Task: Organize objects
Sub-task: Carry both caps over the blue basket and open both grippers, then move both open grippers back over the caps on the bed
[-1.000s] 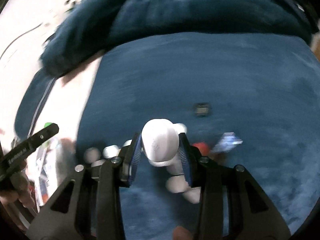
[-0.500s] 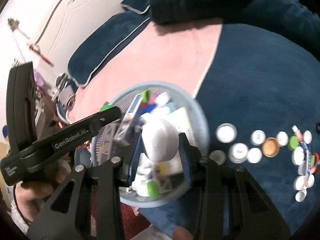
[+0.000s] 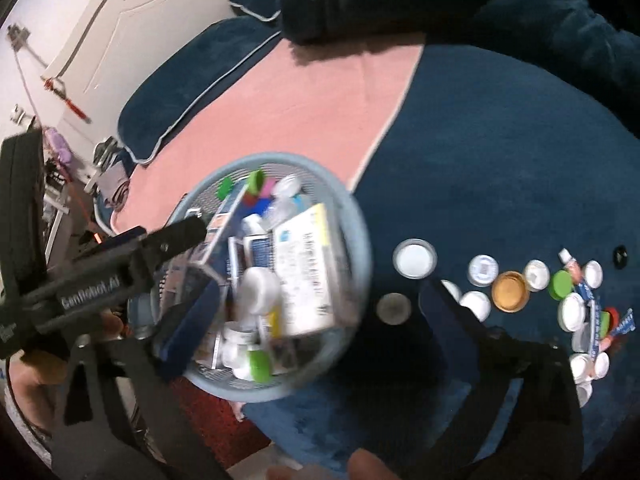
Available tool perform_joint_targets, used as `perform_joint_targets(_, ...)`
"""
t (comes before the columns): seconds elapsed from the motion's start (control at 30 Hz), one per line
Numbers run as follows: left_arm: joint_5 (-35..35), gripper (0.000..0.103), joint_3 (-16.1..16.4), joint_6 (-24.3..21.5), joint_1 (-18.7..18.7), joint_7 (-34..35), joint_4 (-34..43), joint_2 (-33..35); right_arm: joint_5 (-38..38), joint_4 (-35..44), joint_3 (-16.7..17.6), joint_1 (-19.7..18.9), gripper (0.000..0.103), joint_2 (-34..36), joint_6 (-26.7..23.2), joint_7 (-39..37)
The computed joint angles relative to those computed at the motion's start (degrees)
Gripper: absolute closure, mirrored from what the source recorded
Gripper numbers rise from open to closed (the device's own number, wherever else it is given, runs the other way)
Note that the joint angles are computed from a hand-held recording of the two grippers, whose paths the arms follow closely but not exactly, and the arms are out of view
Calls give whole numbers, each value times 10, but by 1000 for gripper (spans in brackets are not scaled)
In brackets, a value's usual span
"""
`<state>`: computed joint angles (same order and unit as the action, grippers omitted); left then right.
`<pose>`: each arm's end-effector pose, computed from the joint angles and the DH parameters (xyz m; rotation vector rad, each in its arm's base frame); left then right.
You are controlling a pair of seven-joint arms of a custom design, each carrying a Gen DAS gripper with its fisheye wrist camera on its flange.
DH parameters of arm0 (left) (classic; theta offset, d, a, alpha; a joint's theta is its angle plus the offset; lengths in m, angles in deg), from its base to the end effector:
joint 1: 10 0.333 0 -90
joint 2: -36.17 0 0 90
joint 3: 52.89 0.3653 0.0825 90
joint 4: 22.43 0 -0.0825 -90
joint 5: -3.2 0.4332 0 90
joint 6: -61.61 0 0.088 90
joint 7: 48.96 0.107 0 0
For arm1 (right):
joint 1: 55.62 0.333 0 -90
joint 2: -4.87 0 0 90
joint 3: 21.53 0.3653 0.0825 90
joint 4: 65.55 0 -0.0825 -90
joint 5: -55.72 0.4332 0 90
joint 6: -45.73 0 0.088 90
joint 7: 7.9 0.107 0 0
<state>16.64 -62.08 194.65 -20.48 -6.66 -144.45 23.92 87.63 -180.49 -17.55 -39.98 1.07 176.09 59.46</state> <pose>0.5291 -0.1912 0.5740 -2.2954 1.5883 -0.4904 0.5714 0.2185 0.5549 -2.1730 1.3728 0.1191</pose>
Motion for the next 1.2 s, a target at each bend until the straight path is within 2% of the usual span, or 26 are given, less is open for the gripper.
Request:
perform_joint_targets(0.13, -15, 2, -5, -3, -11, 24, 18, 18, -7, 3, -7, -8, 0, 3, -5, 18)
perform_joint_targets(0.57, 2, 2, -29, -25, -31, 45, 74, 61, -15, -16, -21, -35, 0, -12, -14, 7)
perform_joint_targets(1.2, -5, 1, -38, -41, -41, 58, 107, 92, -18, -22, -29, -56, 0, -17, -16, 7)
